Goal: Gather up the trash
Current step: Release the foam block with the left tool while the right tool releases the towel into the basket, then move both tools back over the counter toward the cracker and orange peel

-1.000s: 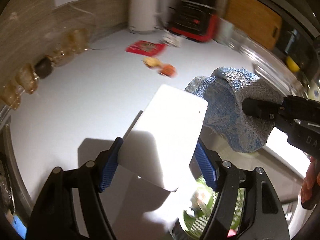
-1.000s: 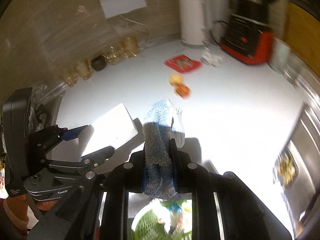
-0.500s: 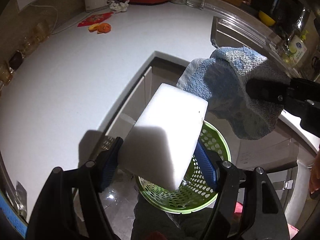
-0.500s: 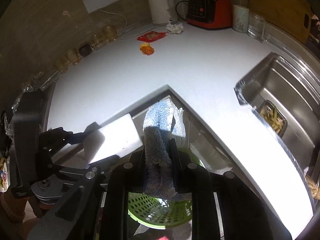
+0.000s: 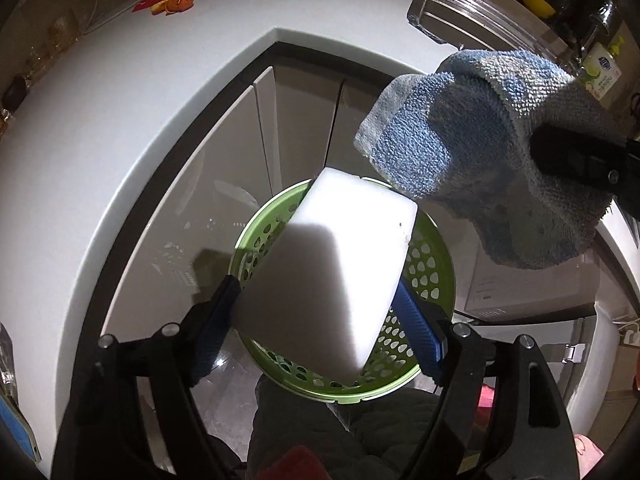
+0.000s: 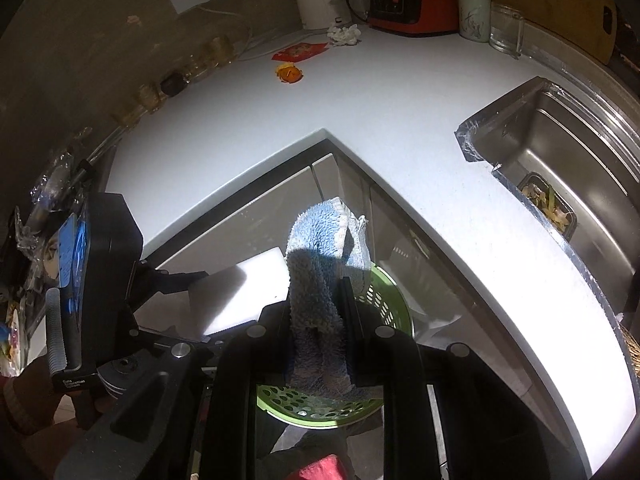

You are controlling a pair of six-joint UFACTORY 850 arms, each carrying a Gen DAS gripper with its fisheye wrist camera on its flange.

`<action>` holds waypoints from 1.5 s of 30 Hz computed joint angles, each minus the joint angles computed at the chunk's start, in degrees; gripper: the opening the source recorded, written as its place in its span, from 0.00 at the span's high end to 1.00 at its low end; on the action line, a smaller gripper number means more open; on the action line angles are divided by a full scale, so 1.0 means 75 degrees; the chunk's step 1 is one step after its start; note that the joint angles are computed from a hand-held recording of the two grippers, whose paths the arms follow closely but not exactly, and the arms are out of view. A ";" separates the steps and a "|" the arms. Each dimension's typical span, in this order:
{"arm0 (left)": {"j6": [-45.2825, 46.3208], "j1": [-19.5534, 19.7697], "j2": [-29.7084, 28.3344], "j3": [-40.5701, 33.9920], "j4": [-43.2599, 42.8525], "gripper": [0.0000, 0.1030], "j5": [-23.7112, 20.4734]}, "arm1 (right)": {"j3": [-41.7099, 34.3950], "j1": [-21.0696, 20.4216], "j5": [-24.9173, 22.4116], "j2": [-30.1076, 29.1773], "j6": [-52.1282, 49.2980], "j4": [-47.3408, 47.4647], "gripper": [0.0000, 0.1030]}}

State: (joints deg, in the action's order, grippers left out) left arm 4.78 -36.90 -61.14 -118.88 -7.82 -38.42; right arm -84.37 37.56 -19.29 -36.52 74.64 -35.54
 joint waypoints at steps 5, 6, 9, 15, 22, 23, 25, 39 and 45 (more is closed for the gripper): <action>-0.0012 0.0022 -0.0150 -0.0315 0.0053 0.24 -0.0206 | 0.0030 -0.0022 0.0077 0.0000 -0.0182 0.0163 0.81; -0.0014 0.0027 -0.0155 -0.0334 0.0068 0.24 -0.0220 | 0.0017 -0.0029 0.0081 -0.0013 -0.0242 0.0215 0.81; -0.0034 0.0032 -0.0206 -0.0428 0.0084 0.22 -0.0294 | 0.0002 -0.0040 0.0125 -0.0040 -0.0358 0.0323 0.81; -0.0115 0.0032 -0.0240 -0.0517 0.0156 0.19 -0.0309 | -0.0017 -0.0079 0.0170 -0.0065 -0.0554 0.0466 0.81; -0.0405 0.0093 -0.0111 -0.0408 0.0414 0.16 -0.0133 | -0.0018 -0.0069 0.0210 -0.0088 -0.0953 0.0818 0.81; -0.0480 0.0113 -0.0071 -0.0365 0.0465 0.15 -0.0083 | -0.0014 -0.0065 0.0225 -0.0099 -0.1105 0.0937 0.81; -0.0600 0.0144 -0.0029 -0.0327 0.0552 0.15 -0.0031 | -0.0024 -0.0047 0.0236 -0.0129 -0.1328 0.1136 0.81; -0.1304 0.0339 0.0304 0.0027 0.0932 0.15 0.0278 | -0.0210 0.0017 0.0189 -0.0442 -0.2355 0.2210 0.15; -0.1311 0.0383 0.0355 0.0030 0.0881 0.13 0.0336 | -0.0390 0.0057 -0.0119 -0.0392 -0.1314 0.1003 0.05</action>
State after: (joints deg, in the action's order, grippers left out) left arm -5.05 -34.02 -58.48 -118.65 -1.21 -35.90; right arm -87.29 37.99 -20.18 -39.46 64.78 -28.02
